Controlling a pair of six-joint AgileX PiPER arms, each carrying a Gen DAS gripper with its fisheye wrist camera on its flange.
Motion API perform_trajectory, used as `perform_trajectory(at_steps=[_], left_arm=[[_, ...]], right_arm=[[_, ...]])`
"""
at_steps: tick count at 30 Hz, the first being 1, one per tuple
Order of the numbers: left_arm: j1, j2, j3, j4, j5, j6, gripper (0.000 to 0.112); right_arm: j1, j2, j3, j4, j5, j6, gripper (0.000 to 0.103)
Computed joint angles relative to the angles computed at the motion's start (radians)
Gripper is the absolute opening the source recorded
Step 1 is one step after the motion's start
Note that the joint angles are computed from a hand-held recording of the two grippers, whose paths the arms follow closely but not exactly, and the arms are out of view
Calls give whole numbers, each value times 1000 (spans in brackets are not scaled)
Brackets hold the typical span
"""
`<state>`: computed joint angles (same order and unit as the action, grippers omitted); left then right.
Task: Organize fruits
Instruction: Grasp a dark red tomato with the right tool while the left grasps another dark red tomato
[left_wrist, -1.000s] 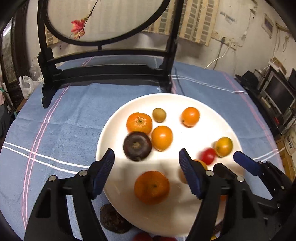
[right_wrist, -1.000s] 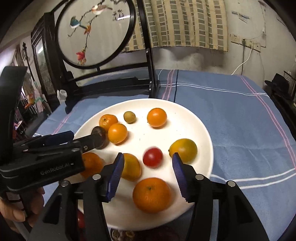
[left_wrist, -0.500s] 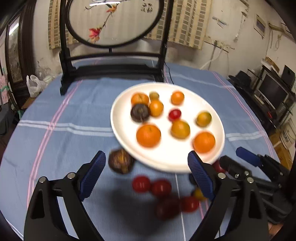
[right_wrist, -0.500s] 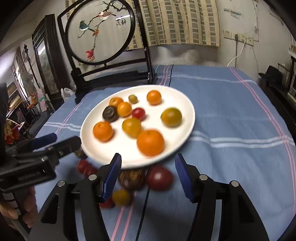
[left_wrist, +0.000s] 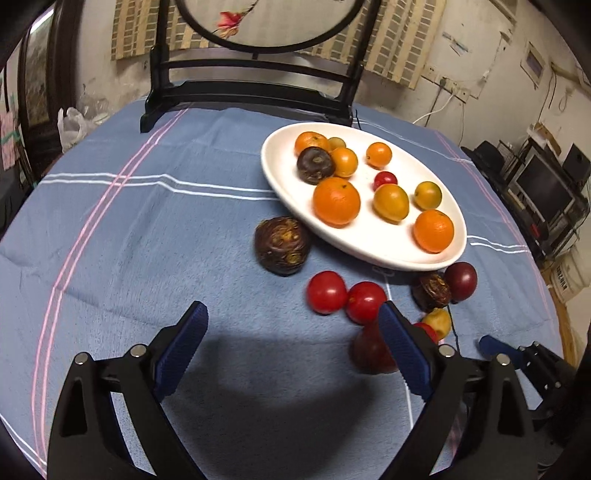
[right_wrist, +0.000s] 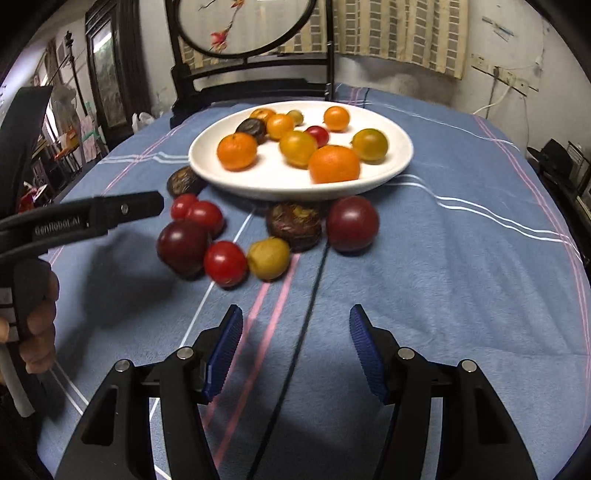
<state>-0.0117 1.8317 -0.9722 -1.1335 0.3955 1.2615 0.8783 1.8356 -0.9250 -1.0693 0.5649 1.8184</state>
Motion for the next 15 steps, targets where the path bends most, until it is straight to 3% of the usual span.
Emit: perform_trajectory(at_steps=[6,9,10,15], left_arm=[[34,18,-23,-2,47,-24,91],[27,27,-34,50,43,-77,91],[29,31,-39,65,48,-94,91],[49,39,-53,78,85,-124,91]], right_arm=[[32,59,-89,61,5,-124,60],[35,93,-144,113,6,-216,43],[32,97,-150,121,-3,-229,43],[5,46,-102,81,43,-159,43]])
